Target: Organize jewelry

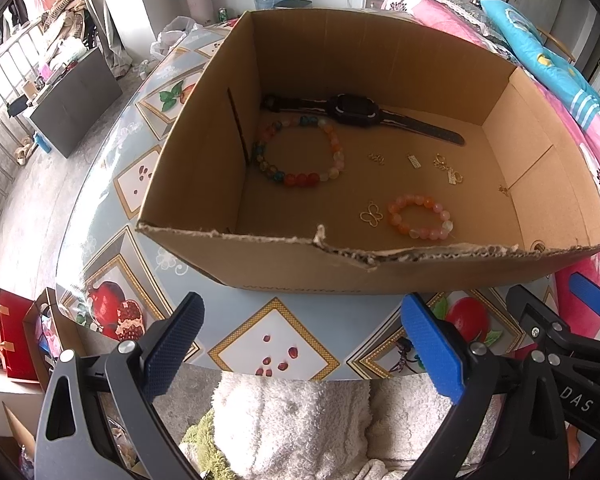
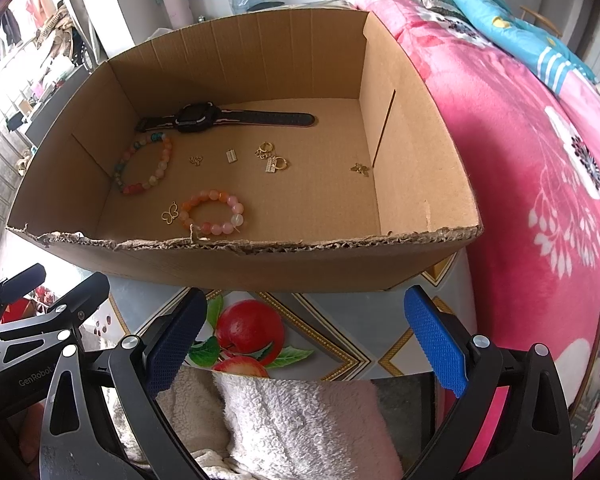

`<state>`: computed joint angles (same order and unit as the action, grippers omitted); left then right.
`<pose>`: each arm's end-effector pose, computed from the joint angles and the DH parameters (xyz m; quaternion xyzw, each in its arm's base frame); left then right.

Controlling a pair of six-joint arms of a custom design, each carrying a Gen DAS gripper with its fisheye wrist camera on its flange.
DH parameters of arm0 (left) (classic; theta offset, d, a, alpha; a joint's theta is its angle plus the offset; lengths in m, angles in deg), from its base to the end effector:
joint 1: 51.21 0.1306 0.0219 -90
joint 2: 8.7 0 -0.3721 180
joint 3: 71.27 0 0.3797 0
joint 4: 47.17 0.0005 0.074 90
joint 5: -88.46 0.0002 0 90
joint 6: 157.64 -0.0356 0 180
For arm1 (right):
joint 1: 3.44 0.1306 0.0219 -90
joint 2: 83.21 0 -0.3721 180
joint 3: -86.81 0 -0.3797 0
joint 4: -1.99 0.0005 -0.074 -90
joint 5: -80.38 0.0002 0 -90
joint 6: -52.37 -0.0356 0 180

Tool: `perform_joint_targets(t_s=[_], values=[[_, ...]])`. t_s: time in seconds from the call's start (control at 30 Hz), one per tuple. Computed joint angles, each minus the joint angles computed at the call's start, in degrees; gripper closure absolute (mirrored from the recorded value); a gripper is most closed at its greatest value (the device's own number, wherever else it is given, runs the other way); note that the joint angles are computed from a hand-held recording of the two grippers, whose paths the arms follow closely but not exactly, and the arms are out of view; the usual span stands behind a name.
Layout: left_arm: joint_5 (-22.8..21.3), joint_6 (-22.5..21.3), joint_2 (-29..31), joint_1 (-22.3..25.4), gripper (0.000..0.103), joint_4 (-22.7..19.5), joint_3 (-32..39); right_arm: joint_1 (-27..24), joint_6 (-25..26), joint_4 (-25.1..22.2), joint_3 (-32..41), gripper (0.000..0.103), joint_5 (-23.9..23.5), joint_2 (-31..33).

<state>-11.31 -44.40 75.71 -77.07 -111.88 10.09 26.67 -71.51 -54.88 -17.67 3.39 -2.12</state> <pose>0.3677 -0.1721 0.3797 0.0059 0.9778 -0.0038 0.2095 0.3436 0.1894 0.3649 0.0587 0.9636 0.0321 0.2590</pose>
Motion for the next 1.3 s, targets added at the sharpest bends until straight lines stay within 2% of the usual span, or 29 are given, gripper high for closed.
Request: perform_joint_targets(t_s=[1.3], values=[[0.11,0.04,-0.04,0.16,0.007,-0.14,0.11,0.8,-0.96,-0.65,0.77,0.008,0.68,0.63]])
